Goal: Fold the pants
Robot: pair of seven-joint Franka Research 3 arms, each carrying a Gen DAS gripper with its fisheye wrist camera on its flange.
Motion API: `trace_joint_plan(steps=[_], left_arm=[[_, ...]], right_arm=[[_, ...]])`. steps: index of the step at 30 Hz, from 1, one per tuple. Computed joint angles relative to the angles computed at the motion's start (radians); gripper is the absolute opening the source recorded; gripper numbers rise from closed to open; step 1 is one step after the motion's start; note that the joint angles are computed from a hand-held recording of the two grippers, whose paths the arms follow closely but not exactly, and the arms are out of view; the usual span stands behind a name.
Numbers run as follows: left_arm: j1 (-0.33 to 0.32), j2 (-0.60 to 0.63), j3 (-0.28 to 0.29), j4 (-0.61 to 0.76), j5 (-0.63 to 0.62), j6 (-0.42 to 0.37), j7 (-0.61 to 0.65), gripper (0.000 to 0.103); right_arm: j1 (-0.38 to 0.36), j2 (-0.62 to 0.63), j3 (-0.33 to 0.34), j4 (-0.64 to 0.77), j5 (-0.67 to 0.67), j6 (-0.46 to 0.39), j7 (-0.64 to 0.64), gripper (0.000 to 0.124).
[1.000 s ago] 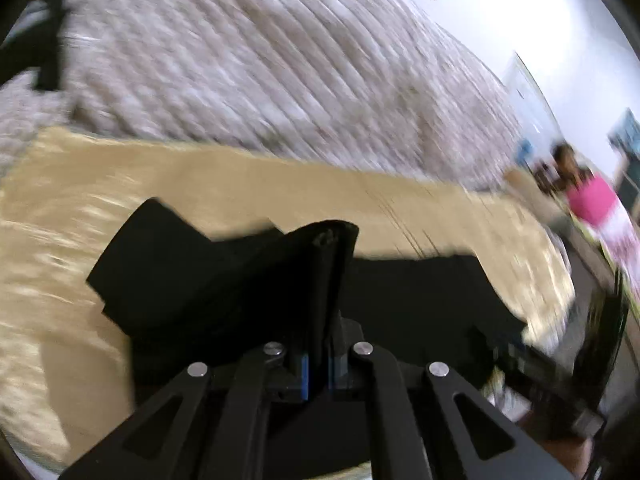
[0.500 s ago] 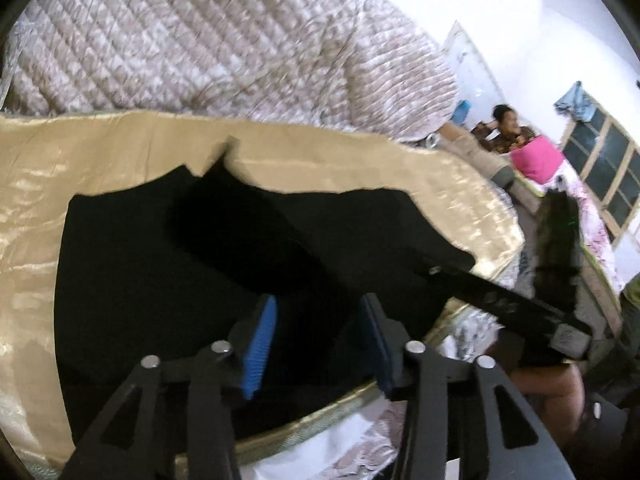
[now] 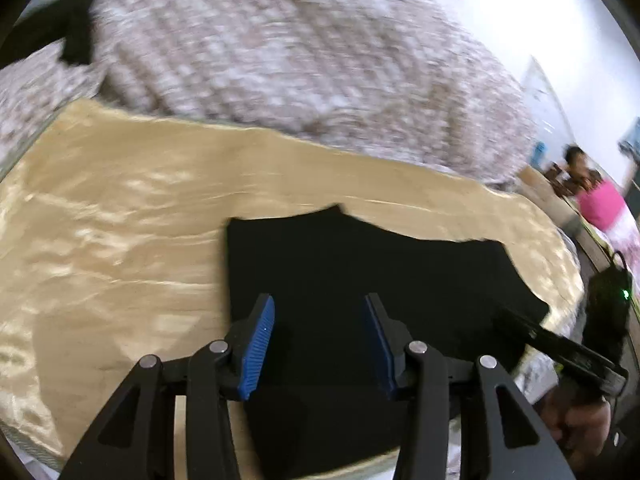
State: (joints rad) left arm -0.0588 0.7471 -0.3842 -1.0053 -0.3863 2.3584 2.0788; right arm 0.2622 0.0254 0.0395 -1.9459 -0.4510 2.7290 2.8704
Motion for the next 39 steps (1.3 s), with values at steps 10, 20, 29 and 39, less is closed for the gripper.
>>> trace_joint_plan(steps=[10, 20, 29, 39], left_arm=[[-0.007, 0.047, 0.014, 0.040, 0.033, -0.031, -0.065, 0.048], [-0.004, 0.048, 0.016, 0.034, 0.035, -0.028, -0.073, 0.048], [0.000, 0.047, 0.017, 0.032, 0.042, -0.028, -0.085, 0.048], [0.004, 0.030, 0.014, 0.002, 0.041, -0.020, -0.061, 0.048]], right_arm=[[-0.002, 0.174, 0.002, 0.176, 0.469, 0.016, -0.468, 0.058], [0.003, 0.266, -0.009, 0.324, 0.632, -0.092, -0.671, 0.052], [0.001, 0.197, 0.004, 0.198, 0.787, 0.027, -0.700, 0.002], [0.028, 0.173, -0.024, 0.163, 0.670, 0.027, -0.587, 0.002]])
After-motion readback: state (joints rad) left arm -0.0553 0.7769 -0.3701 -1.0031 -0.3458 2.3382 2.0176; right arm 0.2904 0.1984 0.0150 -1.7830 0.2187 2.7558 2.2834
